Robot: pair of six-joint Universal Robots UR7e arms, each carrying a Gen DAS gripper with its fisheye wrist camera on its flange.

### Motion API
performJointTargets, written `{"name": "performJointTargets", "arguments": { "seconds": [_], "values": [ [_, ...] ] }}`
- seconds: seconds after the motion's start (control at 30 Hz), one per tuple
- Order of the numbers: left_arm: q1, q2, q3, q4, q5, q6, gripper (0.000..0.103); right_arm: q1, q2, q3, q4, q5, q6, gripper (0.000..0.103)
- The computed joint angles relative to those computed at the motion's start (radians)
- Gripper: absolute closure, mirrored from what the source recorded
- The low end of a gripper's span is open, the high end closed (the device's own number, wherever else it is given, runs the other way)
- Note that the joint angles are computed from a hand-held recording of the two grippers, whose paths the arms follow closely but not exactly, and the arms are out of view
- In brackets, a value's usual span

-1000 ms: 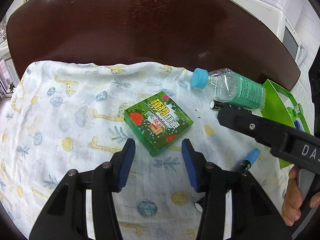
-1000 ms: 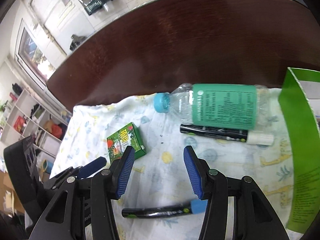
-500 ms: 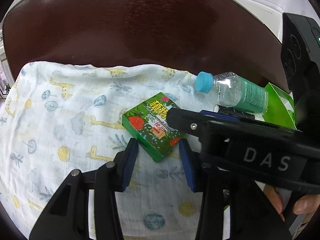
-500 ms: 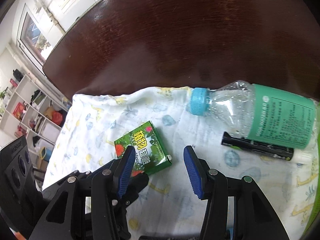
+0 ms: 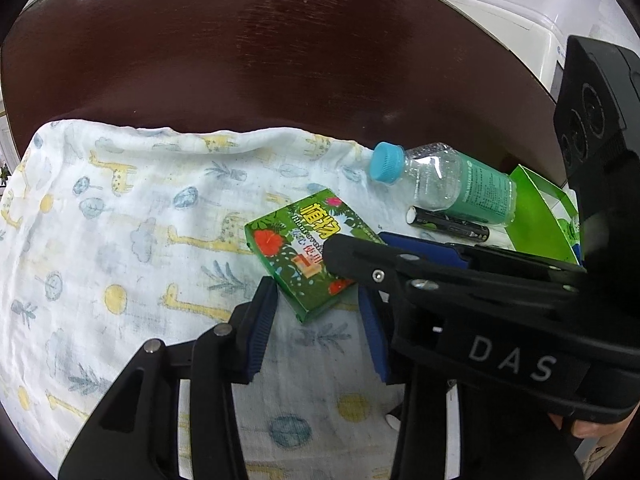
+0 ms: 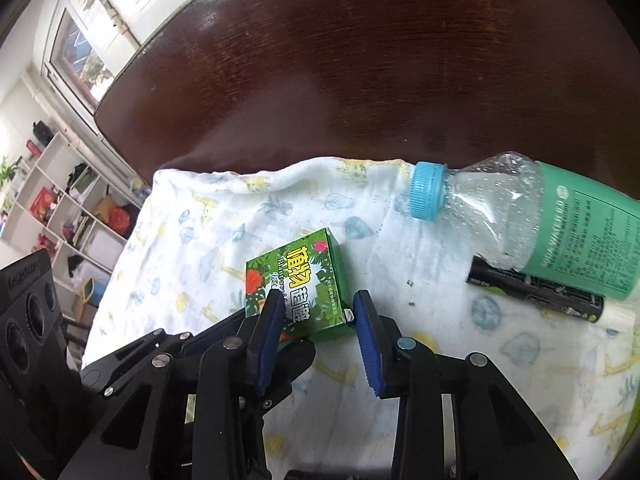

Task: Organize rigid objects
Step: 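Grasp the green printed carton with the right tool and lift it, then carry the green carton into the green box and release it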

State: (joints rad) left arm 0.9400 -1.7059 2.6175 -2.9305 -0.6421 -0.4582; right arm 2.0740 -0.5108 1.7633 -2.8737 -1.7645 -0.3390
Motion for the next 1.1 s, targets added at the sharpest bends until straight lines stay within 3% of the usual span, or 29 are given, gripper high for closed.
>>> {"name": "performJointTargets", "arguments": {
  "seconds": [0.17, 0.27, 0.43, 0.73, 0.83, 1.1],
  "values": [
    [-0.048, -0.011, 0.001, 0.053, 0.019, -0.022, 0.062, -0.004, -0.043, 0.042, -0.027, 0.001, -0.003, 0.065],
    [-0.073, 0.031, -0.02, 0.054, 0.032, -0.041, 0.062, -0.011, -0.065, 0.059, -0.034, 0.013, -0.001, 0.065],
    [-0.145, -0.036, 0.005, 0.175, 0.075, -0.111, 0.062, -0.016, -0.099, 0.095, -0.072, 0.035, -0.006, 0.065],
    [-0.267, 0.024, -0.048, 0.311, 0.131, -0.192, 0.062, -0.055, -0.217, 0.178, -0.127, 0.101, -0.012, 0.065],
    [-0.299, 0.085, -0.08, 0.316, 0.141, -0.185, 0.062, -0.071, -0.249, 0.201, -0.149, 0.119, -0.013, 0.065],
    [-0.333, 0.325, -0.19, 0.171, 0.124, -0.046, 0.062, -0.175, -0.401, 0.286, -0.221, 0.183, -0.013, 0.065]
  ]
}}
